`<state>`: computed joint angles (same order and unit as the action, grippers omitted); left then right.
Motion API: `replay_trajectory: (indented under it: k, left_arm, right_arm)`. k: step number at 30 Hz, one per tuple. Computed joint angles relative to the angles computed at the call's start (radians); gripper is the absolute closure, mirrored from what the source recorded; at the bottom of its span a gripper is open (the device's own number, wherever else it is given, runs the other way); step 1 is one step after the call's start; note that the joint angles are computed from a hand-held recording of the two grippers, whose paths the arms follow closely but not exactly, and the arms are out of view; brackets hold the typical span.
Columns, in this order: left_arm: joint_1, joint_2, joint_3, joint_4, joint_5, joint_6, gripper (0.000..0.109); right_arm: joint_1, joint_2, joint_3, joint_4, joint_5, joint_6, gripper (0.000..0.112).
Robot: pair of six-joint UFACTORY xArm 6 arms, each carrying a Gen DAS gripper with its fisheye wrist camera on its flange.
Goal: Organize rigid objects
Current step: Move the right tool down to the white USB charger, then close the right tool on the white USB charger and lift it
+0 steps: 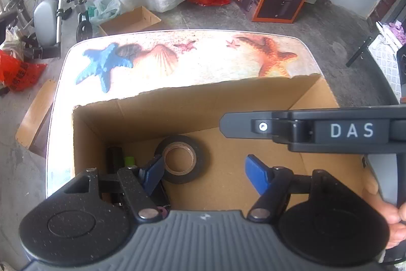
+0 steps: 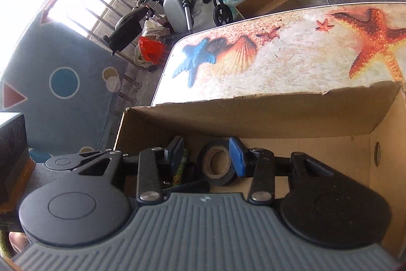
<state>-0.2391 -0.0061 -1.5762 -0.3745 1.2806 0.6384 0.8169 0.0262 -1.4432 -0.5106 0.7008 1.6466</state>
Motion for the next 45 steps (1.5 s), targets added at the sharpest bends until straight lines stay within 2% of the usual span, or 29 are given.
replay_trajectory:
  k: [4, 6, 9, 13, 17, 20, 25, 27, 31, 34, 36, 38, 41, 45]
  left_arm:
    - [0.012, -0.144, 0.076, -0.064, 0.000, 0.089, 0.034]
    - [0.023, -0.220, 0.127, -0.091, 0.000, 0.128, 0.033]
    - [0.083, -0.356, 0.243, -0.188, 0.001, 0.204, 0.029]
    - [0.199, -0.562, 0.441, -0.294, 0.067, 0.330, 0.028]
    - [0.311, -0.726, 0.622, -0.340, 0.176, 0.406, 0.028]
    - [0.324, -0.827, 0.751, -0.321, 0.156, 0.444, 0.028]
    - [0.243, -0.988, 0.951, -0.241, -0.041, 0.432, 0.028]
    - [0.222, -1.025, 0.998, -0.223, -0.081, 0.423, 0.028]
    - [0.183, -1.051, 1.058, -0.201, -0.147, 0.410, 0.029]
    - [0.134, -1.067, 1.099, -0.190, -0.219, 0.411, 0.035]
    - [0.107, -1.084, 1.127, -0.184, -0.260, 0.413, 0.040]
    - [0.093, -1.106, 1.153, -0.219, -0.297, 0.452, 0.040]
    - [0.039, -1.116, 1.180, -0.199, -0.377, 0.457, 0.048]
    - [0.024, -1.102, 1.179, -0.210, -0.389, 0.464, 0.053]
  right_arm:
    - [0.131, -0.118, 0.028, -0.193, 0.119, 0.155, 0.068]
    - [0.236, -0.160, 0.020, -0.302, 0.221, 0.235, 0.067]
    - [0.417, -0.194, 0.019, -0.457, 0.385, 0.362, 0.063]
    - [0.636, -0.149, -0.003, -0.587, 0.593, 0.536, 0.061]
    - [0.763, -0.055, -0.034, -0.609, 0.727, 0.700, 0.060]
    - [0.781, -0.001, -0.017, -0.582, 0.719, 0.829, 0.060]
    - [0.760, 0.053, -0.018, -0.518, 0.680, 0.880, 0.060]
    - [0.753, 0.052, 0.000, -0.511, 0.666, 0.900, 0.060]
    - [0.721, 0.019, 0.064, -0.509, 0.616, 0.938, 0.060]
    - [0.697, 0.012, 0.092, -0.517, 0.569, 0.963, 0.060]
    - [0.668, 0.000, 0.122, -0.527, 0.522, 0.977, 0.062]
    - [0.639, -0.009, 0.146, -0.531, 0.481, 0.985, 0.066]
    - [0.599, -0.028, 0.181, -0.537, 0.423, 0.990, 0.073]
    - [0.555, -0.038, 0.209, -0.534, 0.365, 0.984, 0.077]
